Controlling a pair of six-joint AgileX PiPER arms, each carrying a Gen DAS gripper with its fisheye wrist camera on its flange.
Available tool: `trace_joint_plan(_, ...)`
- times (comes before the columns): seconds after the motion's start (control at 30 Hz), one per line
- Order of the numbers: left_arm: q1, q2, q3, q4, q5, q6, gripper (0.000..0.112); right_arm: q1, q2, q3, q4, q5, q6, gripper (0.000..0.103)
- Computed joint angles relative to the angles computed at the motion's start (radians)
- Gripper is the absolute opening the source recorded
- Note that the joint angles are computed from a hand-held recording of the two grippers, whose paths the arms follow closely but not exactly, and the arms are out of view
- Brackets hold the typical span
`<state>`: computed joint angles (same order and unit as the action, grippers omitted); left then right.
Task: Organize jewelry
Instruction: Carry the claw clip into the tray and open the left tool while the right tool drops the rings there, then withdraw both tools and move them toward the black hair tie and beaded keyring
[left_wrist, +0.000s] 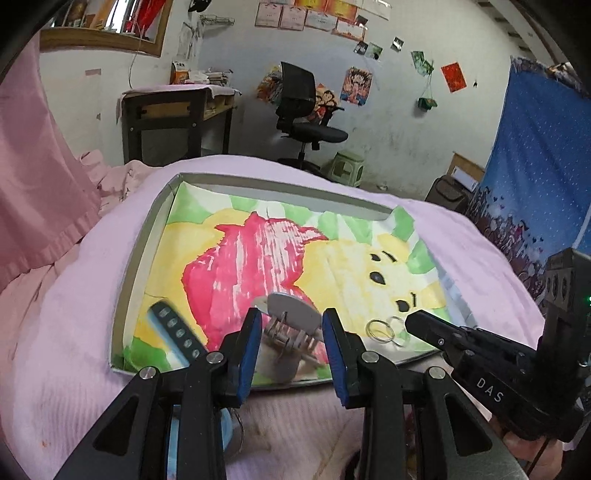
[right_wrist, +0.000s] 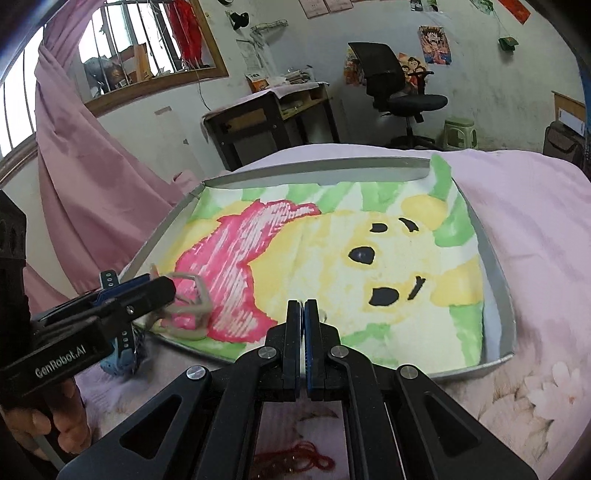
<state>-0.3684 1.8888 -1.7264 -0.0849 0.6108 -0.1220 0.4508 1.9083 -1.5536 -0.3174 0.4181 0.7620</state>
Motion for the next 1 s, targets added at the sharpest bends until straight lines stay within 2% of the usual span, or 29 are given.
trace_joint_plan(0.07, -0.003, -0.025, 0.032, 0.001, -0.018, 0.004, 0.035, 0.008, -0.018, 0.016, -0.046, 0.007, 0.043, 0.007)
trace_joint_plan(0.13, -0.009, -0.06, 0.08, 0.022, -0.05, -0.012, 0.043, 0.023, -0.05, 0.054, -0.13, 0.0, 0.124, 0.021)
trace_joint_plan(0.17, -0.012, -0.083, 0.113, 0.029, -0.074, -0.02, 0.048, 0.035, -0.068, 0.075, -0.194, 0.003, 0.185, 0.032)
trace_joint_plan(0.33, -0.017, -0.193, 0.26, 0.053, -0.173, -0.044, 0.054, 0.092, -0.161, 0.164, -0.452, 0.035, 0.42, 0.036)
trace_joint_plan(0.5, -0.036, -0.309, 0.406, 0.167, -0.266, -0.137, 0.074, 0.175, -0.267, 0.29, -0.761, 0.077, 0.735, 0.06)
trace_joint_plan(0.53, -0.04, -0.34, 0.444, 0.218, -0.287, -0.186, 0.078, 0.192, -0.284, 0.307, -0.802, 0.093, 0.777, 0.062)
trace_joint_plan(0.6, -0.043, -0.388, 0.503, 0.28, -0.324, -0.247, 0.083, 0.23, -0.317, 0.35, -0.898, 0.125, 0.882, 0.074)
trace_joint_plan(0.63, -0.044, -0.418, 0.54, 0.322, -0.346, -0.284, 0.089, 0.253, -0.333, 0.372, -0.947, 0.152, 0.937, 0.077)
trace_joint_plan(0.7, -0.053, -0.464, 0.594, 0.46, -0.363, -0.41, 0.097, 0.302, -0.36, 0.41, -1.03, 0.211, 1.024, 0.092)
trace_joint_plan(0.77, -0.056, -0.507, 0.642, 0.587, -0.378, -0.526, 0.102, 0.338, -0.382, 0.434, -1.061, 0.247, 1.054, 0.095)
trace_joint_plan(0.87, -0.04, -0.558, 0.696, 0.577, -0.393, -0.514, 0.103, 0.394, -0.406, 0.465, -1.086, 0.31, 1.084, 0.102)
trace_joint_plan(0.97, -0.027, -0.598, 0.748, 0.549, -0.407, -0.478, 0.103, 0.451, -0.418, 0.486, -1.094, 0.372, 1.098, 0.102)
trace_joint_plan(1.0, -0.03, -0.611, 0.767, 0.583, -0.411, -0.508, 0.103, 0.465, -0.421, 0.492, -1.086, 0.386, 1.093, 0.102)
